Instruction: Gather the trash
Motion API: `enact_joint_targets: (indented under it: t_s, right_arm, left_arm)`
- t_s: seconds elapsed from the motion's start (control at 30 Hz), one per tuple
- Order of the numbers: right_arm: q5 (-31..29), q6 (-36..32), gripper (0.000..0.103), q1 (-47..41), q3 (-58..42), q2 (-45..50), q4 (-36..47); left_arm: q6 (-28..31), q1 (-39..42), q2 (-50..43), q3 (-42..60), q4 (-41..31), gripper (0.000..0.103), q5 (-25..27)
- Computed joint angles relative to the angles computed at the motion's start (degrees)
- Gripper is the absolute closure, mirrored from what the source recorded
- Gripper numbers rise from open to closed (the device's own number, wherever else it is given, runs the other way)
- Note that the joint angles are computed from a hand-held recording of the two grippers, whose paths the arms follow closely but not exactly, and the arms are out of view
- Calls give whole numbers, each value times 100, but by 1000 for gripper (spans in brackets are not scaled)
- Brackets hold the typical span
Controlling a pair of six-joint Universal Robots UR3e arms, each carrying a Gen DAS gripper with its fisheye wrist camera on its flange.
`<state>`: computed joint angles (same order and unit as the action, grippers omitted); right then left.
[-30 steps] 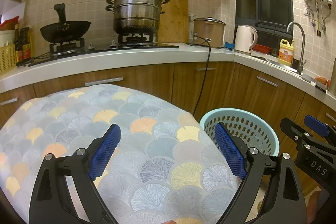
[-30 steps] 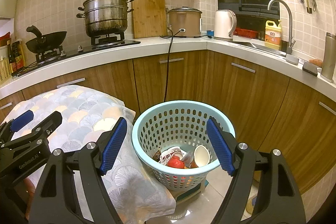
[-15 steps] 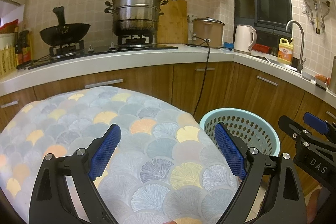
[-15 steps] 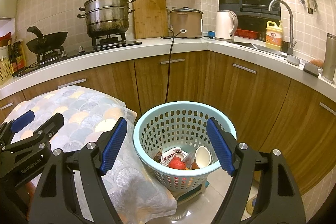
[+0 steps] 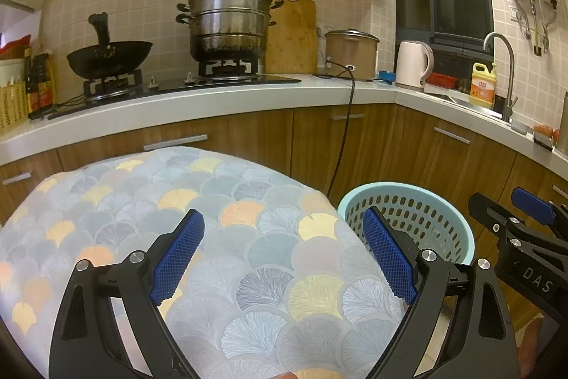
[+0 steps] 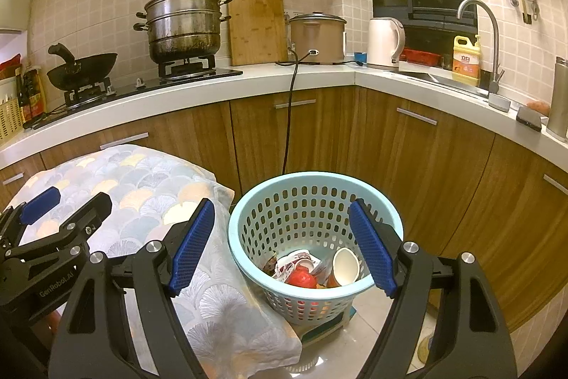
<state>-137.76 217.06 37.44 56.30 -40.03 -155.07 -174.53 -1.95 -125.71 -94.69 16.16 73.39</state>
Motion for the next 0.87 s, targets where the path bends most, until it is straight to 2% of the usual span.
enact_joint_targets:
  t_s: [0.47,0.87]
  right_arm:
    - [14,50,29,2,-16,23,45]
    - [10,49,29,-10,95,-17,-24]
  left_arm:
    - [145,-87,-113,140,-73,15,292]
    - [155,-22,-72,141,-232,14,134]
